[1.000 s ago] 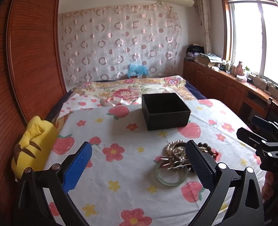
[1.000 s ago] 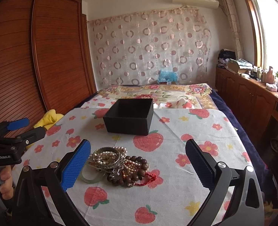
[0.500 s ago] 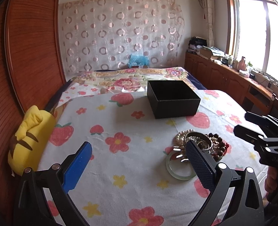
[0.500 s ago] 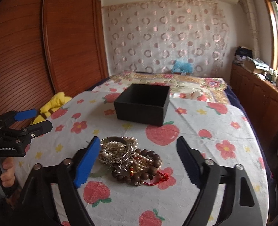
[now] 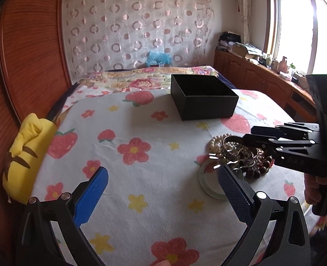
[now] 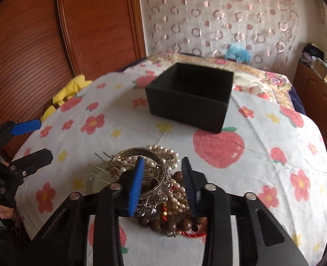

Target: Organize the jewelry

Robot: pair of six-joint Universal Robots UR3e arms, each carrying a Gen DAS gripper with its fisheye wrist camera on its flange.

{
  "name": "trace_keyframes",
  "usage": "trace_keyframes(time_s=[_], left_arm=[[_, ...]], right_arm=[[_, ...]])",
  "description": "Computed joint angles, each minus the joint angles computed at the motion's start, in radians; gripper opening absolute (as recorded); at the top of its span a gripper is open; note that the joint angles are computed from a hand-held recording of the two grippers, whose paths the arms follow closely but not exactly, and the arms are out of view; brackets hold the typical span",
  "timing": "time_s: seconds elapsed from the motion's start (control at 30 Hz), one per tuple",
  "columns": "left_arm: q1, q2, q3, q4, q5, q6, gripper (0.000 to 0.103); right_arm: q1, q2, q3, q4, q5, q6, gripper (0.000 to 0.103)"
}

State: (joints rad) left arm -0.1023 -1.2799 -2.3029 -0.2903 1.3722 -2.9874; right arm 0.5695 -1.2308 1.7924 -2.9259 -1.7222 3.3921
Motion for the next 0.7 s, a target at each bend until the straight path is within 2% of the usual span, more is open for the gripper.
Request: trace_keyframes(time_s=[0.1, 0.2, 0.3, 0.5, 0.7], left_arm=[[-0.015, -0.014, 0.004, -0.004, 0.005, -0.004, 0.096], [-0.028, -0.035, 0.011, 0.000, 0.009, -0.003, 0.096], [-0.040, -0.053, 0.014, 0.012, 0.009, 0.000, 0.096], [-0.067, -0.108, 0.054, 0.020, 0.005, 0.009, 0.096], [-0.050, -0.137, 0.095, -0.007, -0.080, 0.022, 0.094]], right_arm=[[-0.012, 0.011, -0.022, 0.034, 0.029, -0.010, 0.029], [-0.015, 0.016, -0.036, 0.058, 0.043, -0.023, 0.012], [-0.009, 0.011, -0.032, 0.063, 0.031, -0.032, 0.005], [-0.019, -0.050, 0.043, 0.013, 0.039, -0.041, 0.004], [-0.008, -0.120, 0.117, -0.043, -0.031, -0.046, 0.004]])
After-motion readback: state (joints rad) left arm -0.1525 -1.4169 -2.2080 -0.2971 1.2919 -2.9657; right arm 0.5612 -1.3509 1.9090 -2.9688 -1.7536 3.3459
